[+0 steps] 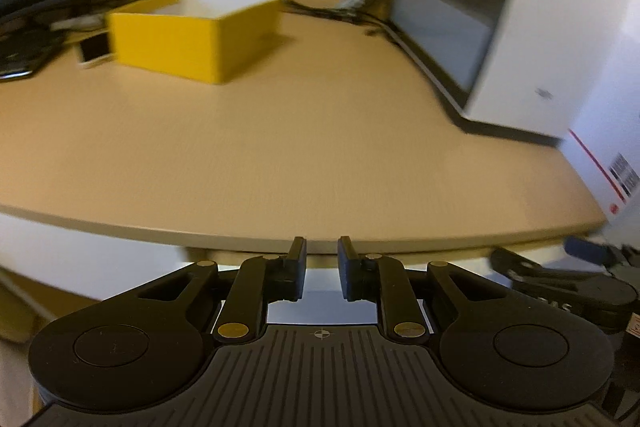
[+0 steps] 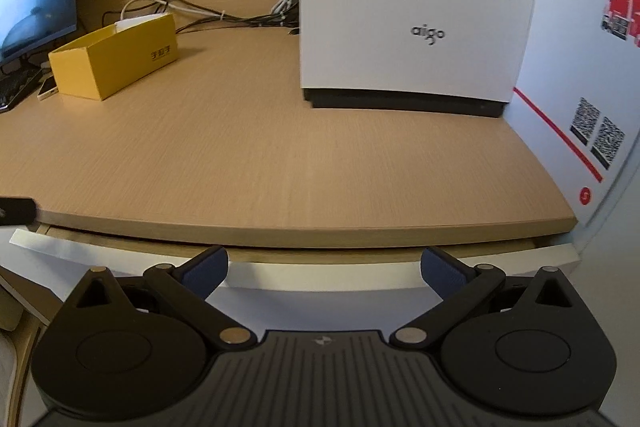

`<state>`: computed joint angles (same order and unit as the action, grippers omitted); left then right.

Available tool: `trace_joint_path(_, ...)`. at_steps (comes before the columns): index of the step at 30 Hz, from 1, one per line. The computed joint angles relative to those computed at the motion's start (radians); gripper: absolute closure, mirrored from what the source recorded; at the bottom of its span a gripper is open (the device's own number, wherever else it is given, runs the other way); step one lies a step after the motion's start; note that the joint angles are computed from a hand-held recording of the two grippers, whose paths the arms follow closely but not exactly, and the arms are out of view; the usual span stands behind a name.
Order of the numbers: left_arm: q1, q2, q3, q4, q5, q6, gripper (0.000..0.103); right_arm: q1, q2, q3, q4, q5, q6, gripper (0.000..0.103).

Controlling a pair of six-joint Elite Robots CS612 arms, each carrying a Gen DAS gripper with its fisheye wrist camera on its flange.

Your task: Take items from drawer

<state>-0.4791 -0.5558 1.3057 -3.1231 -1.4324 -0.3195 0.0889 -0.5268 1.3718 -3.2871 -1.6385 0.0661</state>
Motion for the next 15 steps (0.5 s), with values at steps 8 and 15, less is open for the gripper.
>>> trace_joint_path(8,-0.021,0.042,-0.067,0.066,-0.004,0.052,0.084,-0.007,0.017,-0.012,-0.019,-0.006,0.013,0.0)
trace_joint_path(15,-0.028,0.045,-0.067,0.066,0.02,0.09,0.084,-0.004,0.03,-0.022,-0.043,-0.009,0.019,0.0)
